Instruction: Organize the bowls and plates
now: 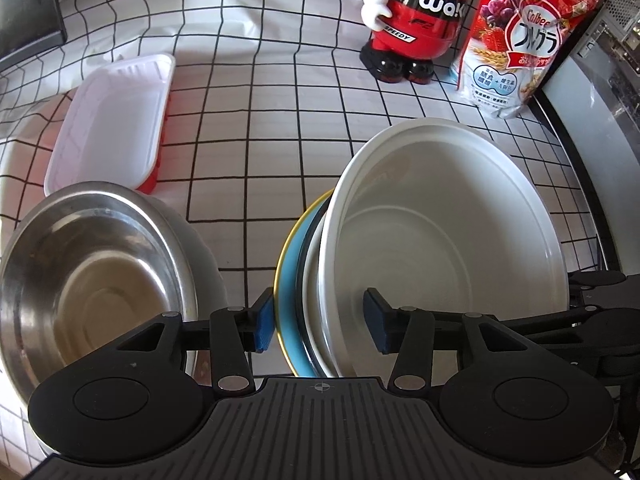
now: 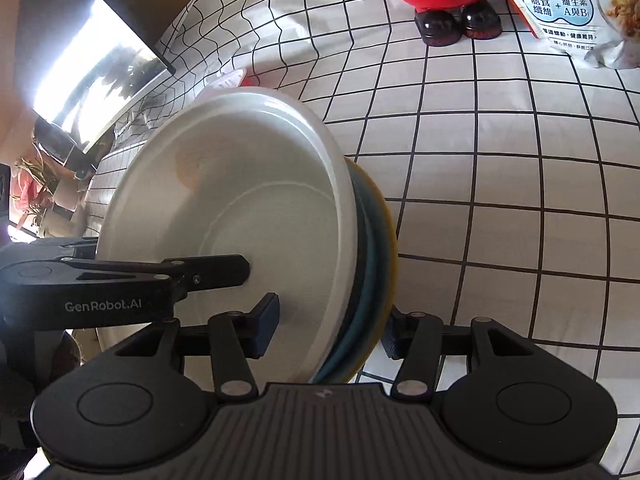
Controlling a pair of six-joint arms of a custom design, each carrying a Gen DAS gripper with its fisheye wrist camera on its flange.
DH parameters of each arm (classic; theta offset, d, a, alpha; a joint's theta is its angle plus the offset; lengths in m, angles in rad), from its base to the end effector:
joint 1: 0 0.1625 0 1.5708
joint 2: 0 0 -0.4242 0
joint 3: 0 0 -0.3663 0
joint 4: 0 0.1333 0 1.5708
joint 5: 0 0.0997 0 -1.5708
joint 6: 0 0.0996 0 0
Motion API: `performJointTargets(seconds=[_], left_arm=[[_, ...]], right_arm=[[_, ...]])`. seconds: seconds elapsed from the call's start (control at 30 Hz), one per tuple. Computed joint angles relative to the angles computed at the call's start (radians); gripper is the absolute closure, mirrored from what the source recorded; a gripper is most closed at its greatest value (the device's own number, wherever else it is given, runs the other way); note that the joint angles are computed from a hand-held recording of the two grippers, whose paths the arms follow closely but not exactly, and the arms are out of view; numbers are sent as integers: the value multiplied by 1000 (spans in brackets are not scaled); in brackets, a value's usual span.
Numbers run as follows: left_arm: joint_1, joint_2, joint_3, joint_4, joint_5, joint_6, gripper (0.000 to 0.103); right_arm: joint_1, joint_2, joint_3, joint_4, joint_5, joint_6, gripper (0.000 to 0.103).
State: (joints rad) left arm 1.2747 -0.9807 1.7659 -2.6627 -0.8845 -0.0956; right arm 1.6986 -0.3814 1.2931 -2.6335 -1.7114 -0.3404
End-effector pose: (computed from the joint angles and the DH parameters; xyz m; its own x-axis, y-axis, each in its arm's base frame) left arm 0.0089 -0.6440 0.2126 -0.8187 -0.0445 -0.5725 0.2009 0.9118 -0.3582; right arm 0.2116 -0.7103 -0.0517 -0.8862 -0.4266 0.1808 -0.4475 0.8891 -0.0955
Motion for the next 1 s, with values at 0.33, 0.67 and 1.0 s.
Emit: performJointTargets(seconds=[0.33,0.67,1.0], left_arm=[[-5,-70,70,53,-43,-55,54],[-32,-88,157,-74,33,-12,66],[-23,-108,188,-146,11,87,64]], right_arm=[[1,-41,60,36,-2,-16,51],[77,-14,173,-398,-228,-102,44],[114,-4,163,-381,-377,87,28]])
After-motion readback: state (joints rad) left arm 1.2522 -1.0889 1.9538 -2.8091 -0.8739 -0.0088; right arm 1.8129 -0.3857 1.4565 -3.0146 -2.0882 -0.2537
